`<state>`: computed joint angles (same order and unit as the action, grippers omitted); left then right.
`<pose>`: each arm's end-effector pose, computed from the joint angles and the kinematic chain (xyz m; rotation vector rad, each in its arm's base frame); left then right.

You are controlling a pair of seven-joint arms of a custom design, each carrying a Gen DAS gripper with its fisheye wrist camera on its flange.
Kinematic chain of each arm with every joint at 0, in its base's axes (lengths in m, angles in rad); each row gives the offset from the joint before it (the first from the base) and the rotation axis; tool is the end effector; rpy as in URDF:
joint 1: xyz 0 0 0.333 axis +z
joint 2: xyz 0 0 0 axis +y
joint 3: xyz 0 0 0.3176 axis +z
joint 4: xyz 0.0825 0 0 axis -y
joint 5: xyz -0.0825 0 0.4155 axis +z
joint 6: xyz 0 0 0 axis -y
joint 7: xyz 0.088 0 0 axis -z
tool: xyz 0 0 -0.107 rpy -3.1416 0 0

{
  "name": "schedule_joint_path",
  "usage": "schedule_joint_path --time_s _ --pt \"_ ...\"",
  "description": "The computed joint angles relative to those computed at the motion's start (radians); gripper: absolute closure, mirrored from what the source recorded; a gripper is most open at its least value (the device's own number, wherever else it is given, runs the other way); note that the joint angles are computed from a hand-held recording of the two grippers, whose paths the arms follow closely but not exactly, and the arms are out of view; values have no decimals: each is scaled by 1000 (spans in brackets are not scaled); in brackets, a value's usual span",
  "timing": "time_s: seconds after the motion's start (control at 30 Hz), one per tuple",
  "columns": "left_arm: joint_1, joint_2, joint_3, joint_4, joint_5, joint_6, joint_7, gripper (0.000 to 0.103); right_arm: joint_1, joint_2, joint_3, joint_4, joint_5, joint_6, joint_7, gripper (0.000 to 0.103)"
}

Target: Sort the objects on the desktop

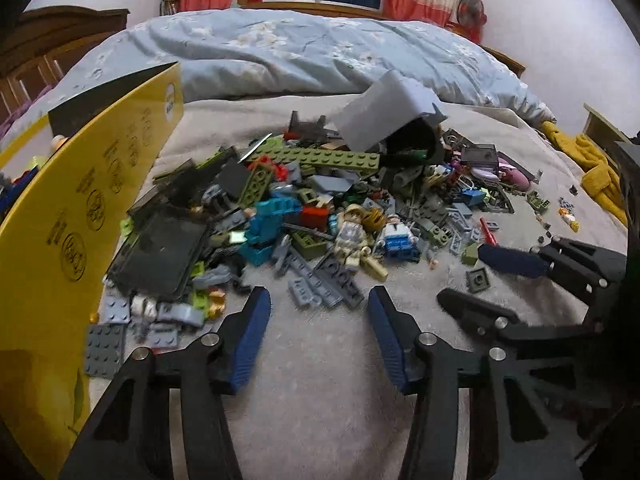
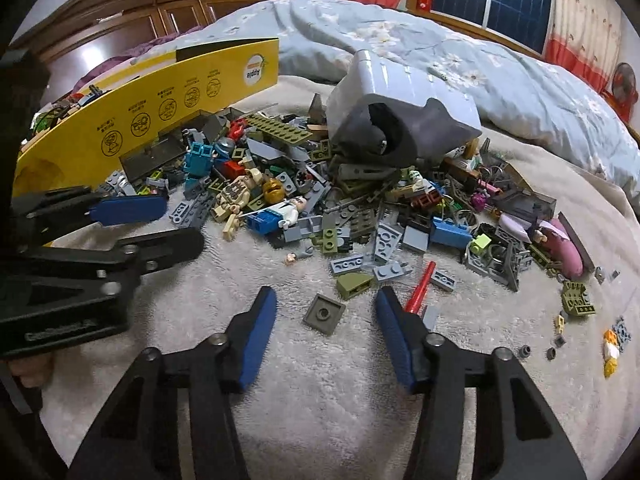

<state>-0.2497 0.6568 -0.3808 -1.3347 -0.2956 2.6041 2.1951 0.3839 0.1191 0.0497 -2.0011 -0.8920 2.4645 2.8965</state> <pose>0.6961 -0.4002 0.4267 -0.9218 2.6328 -1.0987 0.5767 0.2675 0.4205 -1.5903 2.0980 -0.8602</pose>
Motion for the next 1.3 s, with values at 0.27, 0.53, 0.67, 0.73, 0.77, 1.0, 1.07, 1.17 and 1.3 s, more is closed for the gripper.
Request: schedule_joint_path --time_s 0.27,0.53,0.67,0.73,0.77,1.0,1.07,1.17,1.3 --pt "-15 33 16 54 20 -34 -84 92 29 21 5 40 -39 -64 -20 90" --pt "163 -137 -137 -192 -182 -64 295 92 56 -83 47 -61 -115 -90 102 98" --pt "215 -274 -176 -406 -293 64 604 86 51 -143 80 -142 -185 -49 184 98" --pt "193 -303 -141 -444 -290 88 623 73 47 -149 94 -162 -195 -47 184 97" --pt "194 -312 -135 -450 -311 75 645 72 44 -147 97 -166 -186 -48 175 91" --pt "205 -357 -106 -467 -505 14 808 72 6 -146 81 -172 -139 21 205 51" --pt "187 -356 -81 -464 -524 13 813 72 -9 -142 73 -171 -110 60 195 49" --pt "170 -362 -48 -461 -555 -30 836 73 -16 -131 71 -160 -91 76 160 45" --pt "124 -356 7 -451 -504 -95 782 79 -12 -130 74 -158 -88 80 125 44"
